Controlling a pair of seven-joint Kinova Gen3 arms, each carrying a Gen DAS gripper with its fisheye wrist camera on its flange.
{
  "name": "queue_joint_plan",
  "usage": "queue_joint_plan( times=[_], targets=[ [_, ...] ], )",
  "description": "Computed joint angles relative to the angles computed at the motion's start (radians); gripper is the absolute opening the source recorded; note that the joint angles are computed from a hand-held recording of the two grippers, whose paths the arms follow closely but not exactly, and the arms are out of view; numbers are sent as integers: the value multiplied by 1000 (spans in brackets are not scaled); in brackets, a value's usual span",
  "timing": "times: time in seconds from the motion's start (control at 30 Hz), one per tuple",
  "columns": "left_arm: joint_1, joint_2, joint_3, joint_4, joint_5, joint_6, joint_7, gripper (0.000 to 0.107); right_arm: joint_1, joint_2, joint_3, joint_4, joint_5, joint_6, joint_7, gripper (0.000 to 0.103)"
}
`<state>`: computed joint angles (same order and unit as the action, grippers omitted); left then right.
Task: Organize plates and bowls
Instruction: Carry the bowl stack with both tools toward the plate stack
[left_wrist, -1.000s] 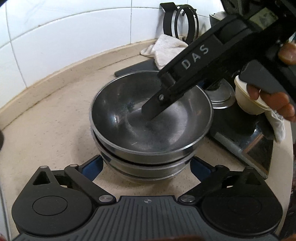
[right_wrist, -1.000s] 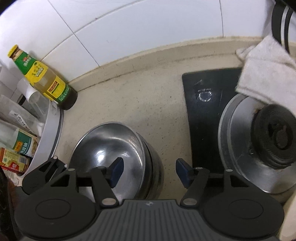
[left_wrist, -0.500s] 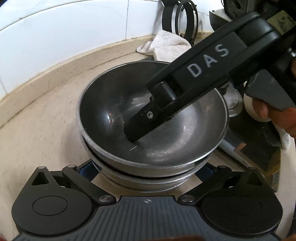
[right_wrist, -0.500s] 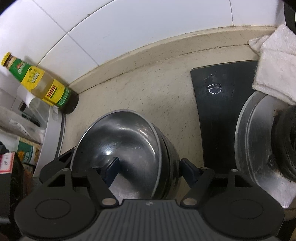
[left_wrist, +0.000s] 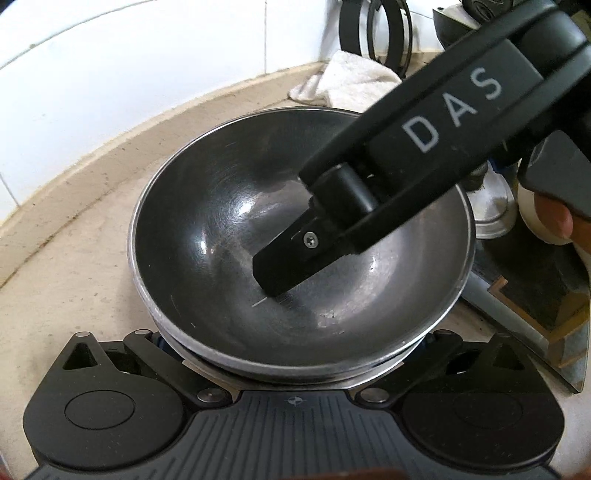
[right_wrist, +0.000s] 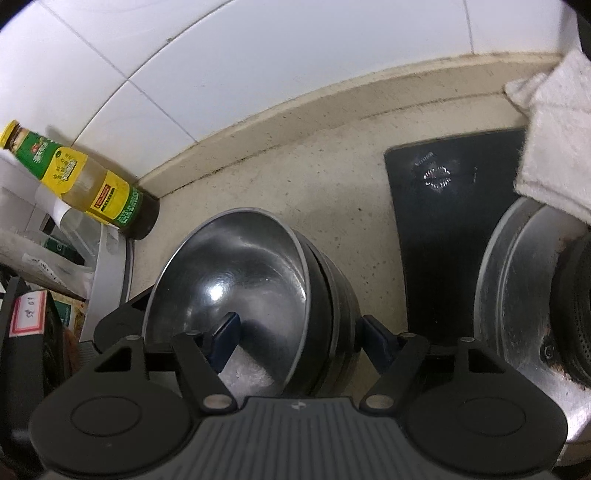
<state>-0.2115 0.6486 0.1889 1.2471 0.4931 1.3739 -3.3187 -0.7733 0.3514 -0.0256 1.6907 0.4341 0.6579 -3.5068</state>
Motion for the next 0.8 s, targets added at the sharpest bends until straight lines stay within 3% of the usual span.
queue_joint_plan(
  times=[0.27,0.8],
  targets=[
    [-48,-56,-7,38,51,-2,-9,103,-5,-13,0,-28,42,27,18,68],
    [-160,-282,-90,264,191,-53,-112,103,-28,-52,-51,-121,113,101,128,68]
  ],
)
